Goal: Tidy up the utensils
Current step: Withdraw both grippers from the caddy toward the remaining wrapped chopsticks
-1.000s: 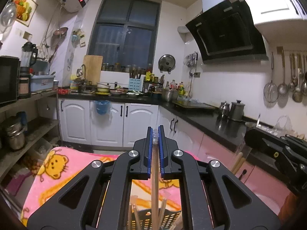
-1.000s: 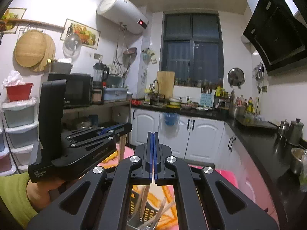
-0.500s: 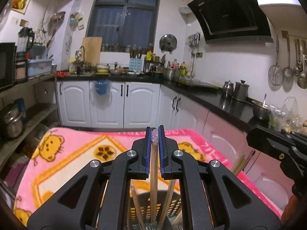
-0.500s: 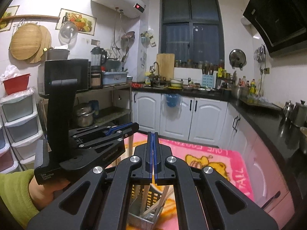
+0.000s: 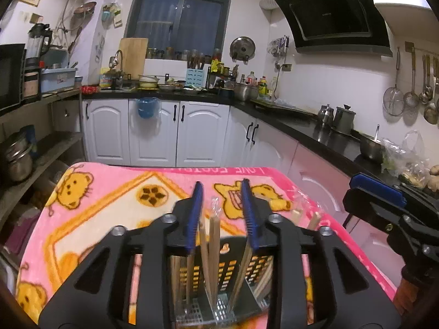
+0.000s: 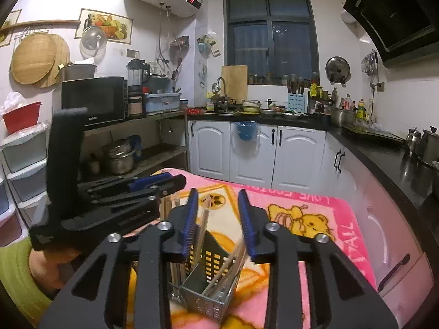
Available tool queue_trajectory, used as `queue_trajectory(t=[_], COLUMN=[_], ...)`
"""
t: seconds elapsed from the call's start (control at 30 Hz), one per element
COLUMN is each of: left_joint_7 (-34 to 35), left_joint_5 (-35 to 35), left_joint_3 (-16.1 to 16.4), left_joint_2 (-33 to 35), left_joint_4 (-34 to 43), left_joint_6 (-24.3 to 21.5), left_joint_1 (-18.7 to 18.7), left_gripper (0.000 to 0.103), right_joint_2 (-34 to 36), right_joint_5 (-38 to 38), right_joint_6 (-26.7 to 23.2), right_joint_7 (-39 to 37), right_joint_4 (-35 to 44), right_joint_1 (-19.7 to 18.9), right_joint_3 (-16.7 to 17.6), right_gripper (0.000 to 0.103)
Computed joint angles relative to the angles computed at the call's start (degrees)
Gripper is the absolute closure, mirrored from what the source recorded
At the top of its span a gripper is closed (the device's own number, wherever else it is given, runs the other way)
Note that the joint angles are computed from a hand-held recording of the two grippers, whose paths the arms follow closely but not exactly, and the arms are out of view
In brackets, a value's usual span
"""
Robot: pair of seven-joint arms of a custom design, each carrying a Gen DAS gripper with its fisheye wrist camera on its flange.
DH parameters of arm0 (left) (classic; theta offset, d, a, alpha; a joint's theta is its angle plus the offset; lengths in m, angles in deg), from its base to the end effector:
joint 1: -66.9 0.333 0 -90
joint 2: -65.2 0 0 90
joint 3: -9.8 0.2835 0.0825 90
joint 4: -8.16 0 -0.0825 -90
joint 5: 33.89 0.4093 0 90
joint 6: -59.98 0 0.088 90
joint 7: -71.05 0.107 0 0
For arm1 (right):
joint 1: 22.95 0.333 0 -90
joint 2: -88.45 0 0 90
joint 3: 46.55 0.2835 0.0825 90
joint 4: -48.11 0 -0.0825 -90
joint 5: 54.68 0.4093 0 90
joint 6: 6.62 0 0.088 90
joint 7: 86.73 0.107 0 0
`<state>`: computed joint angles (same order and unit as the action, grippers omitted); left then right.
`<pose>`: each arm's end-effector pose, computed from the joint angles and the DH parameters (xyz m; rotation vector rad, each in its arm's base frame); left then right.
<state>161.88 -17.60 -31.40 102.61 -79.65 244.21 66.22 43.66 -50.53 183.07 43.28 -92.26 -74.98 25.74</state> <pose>0.6206 -0.4129 0.4553 -1.0324 2.1054 -1.5367 0.4757 0.2312 0.4675 -1.4018 1.4661 -1.0989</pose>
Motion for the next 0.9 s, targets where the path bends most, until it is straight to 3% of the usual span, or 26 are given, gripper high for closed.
queue_trajectory(t=[0.17,0.27,0.43,0.7,0.9], left_joint_7=[0.1,0.8,-0.8,-5.0,-9.4], left_joint_5=[0.1,0.0,1.4,5.6,9.9], left_joint_3=[-4.2,-8.8,-11.9,-14.9,-16.4], left_joint_2=[-1.6,-1.6,-3.6,-6.7,-8.4], left_joint_4=[-4.3,-6.9,-11.5,-17.1,-20.4], left_joint_6=[0.2,-0.3,1.4,3.1,4.4], left_joint_1=[5.0,9.7,14.3,20.2,23.6], left_gripper=[0.063,0.053,0.036,0.014,0.011], right_joint_2=[-1.4,-2.5,-3.5,-5.4,-7.4], right_joint_5=[0.3,0.4,0.0,0.2,0.1], right_joint_6=[-0.7,-0.7,-1.2,-1.7,-2.0], right_joint_7=[0.6,1.3,2.3,4.9,6.9], right_joint_4=[-1.5,-2.4,-3.5,-6.4,-8.1], right_joint_1=[1.8,2.6,4.1,7.4,9.7], right_joint_3=[-0.7,-1.0,-1.6,-2.5,-3.0], right_gripper=[0.058,0.051,0.041,0.034,0.026])
